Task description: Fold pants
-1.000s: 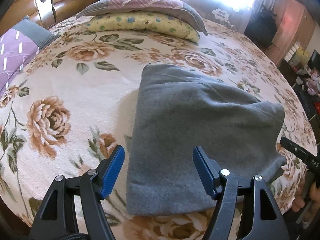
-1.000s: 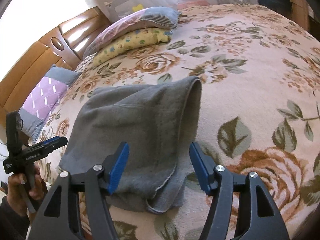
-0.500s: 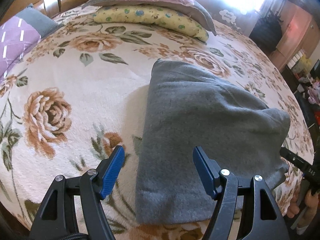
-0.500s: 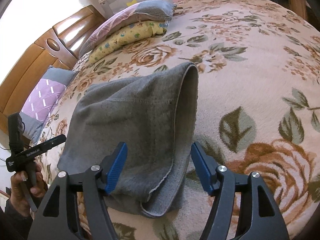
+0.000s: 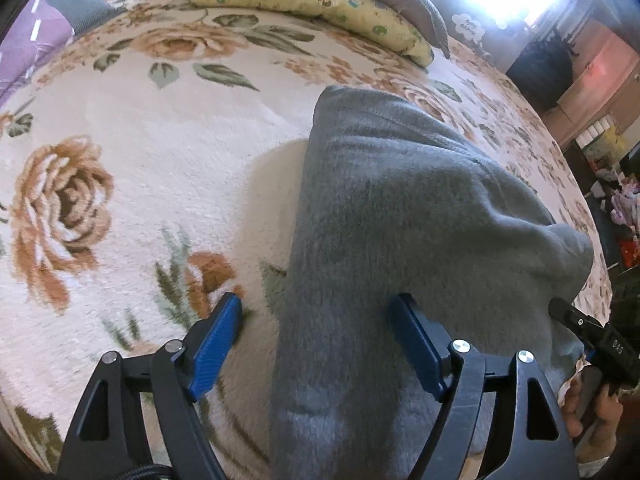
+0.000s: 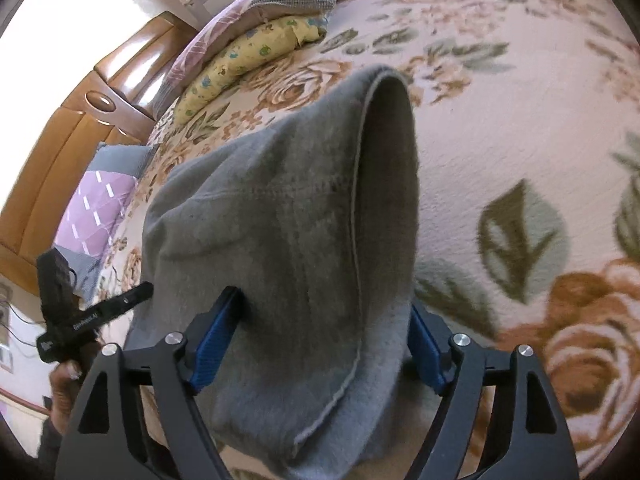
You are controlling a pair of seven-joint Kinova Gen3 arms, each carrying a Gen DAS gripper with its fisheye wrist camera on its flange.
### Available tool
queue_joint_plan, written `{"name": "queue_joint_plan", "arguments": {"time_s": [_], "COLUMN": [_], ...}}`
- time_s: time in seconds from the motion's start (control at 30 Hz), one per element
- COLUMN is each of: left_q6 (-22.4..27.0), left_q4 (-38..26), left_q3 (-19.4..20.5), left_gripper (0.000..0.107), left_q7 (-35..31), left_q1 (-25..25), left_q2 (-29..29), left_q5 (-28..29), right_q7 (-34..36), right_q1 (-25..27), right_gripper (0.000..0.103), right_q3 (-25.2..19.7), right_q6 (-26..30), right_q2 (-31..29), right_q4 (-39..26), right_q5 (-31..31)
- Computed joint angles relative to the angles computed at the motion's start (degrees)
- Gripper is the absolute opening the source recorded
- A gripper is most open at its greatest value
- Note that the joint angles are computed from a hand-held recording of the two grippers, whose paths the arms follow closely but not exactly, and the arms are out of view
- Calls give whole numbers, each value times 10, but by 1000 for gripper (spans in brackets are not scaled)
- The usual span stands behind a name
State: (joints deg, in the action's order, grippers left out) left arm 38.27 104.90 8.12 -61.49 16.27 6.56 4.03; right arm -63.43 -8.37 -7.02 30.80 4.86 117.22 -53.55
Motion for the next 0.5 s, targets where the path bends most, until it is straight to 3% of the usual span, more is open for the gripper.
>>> {"name": "queue_joint_plan", "arguments": {"time_s": [0.13, 0.27, 0.3, 0.33, 0.4, 0.47, 0.5], "left_q6": [-12, -22, -22, -22, -21, -21, -18], "left_q4": [1, -1, -3, -7, -10, -10, -13], "left_q3": [3, 8, 10, 13, 12, 18, 11], "left_gripper": [82, 82, 78, 67, 56, 34, 31], "left_q7": [-29, -46, -55, -60, -63, -74, -65], "left_q1": [-16, -18, -17, -13, -6, -10, 1], "left_q2": [13, 19, 22, 23, 21, 15, 12], "left_q5": [49, 74, 77, 77, 71, 71, 58], "right_q7": [-11, -20, -22, -24, -25, 3, 17], "right_q1": [-7, -5, -5, -5, -6, 2, 4], "right_gripper": [84, 80, 76, 73, 59, 48, 42], "right_q3": [-5, -10, -11, -11, -12, -16, -16], "right_q6": [-5, 1, 3, 4, 3, 5, 7], "right_q2": [14, 20, 21, 20, 19, 13, 10], "right_q4": [-12, -20, -23, -24, -27, -23, -22], "right_q5": [6, 19, 25, 33, 43, 24, 14]}}
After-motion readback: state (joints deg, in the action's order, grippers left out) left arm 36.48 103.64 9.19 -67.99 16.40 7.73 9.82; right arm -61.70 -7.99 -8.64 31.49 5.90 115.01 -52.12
